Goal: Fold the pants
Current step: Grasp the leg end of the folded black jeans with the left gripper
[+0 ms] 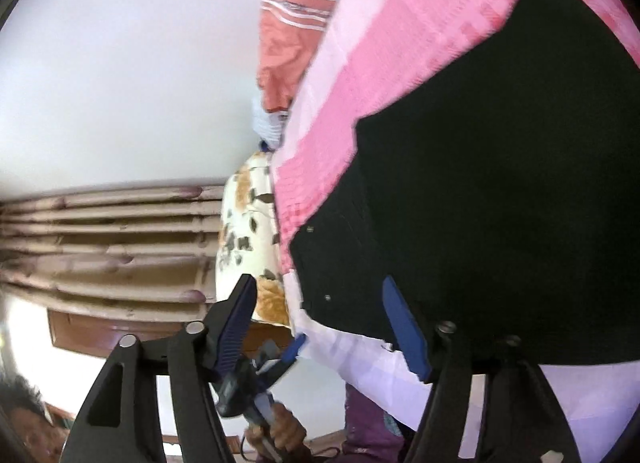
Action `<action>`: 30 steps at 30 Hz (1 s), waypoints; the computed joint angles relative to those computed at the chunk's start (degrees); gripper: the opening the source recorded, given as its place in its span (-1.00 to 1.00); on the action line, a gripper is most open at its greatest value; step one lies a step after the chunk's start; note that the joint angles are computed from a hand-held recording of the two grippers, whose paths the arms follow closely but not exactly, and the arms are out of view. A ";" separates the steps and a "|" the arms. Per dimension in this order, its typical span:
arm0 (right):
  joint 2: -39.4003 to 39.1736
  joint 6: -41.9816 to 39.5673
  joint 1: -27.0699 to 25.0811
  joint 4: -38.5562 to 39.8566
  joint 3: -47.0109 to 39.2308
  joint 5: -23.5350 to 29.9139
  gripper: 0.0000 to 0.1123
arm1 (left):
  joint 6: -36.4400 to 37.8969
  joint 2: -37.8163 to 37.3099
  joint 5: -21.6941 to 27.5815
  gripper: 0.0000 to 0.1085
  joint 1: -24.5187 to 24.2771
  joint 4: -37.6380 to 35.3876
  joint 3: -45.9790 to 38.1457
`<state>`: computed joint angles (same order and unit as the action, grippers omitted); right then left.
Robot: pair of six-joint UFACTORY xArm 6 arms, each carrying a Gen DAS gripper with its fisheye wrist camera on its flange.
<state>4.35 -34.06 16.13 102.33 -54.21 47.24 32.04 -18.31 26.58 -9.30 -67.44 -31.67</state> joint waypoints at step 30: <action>8.82 -0.27 4.37 13.75 -0.71 8.87 0.52 | 14.15 22.83 21.65 0.52 19.47 -21.35 -11.69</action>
<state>13.17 -34.33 20.51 116.08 -54.92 56.11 46.19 4.51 48.23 10.18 -88.79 -43.36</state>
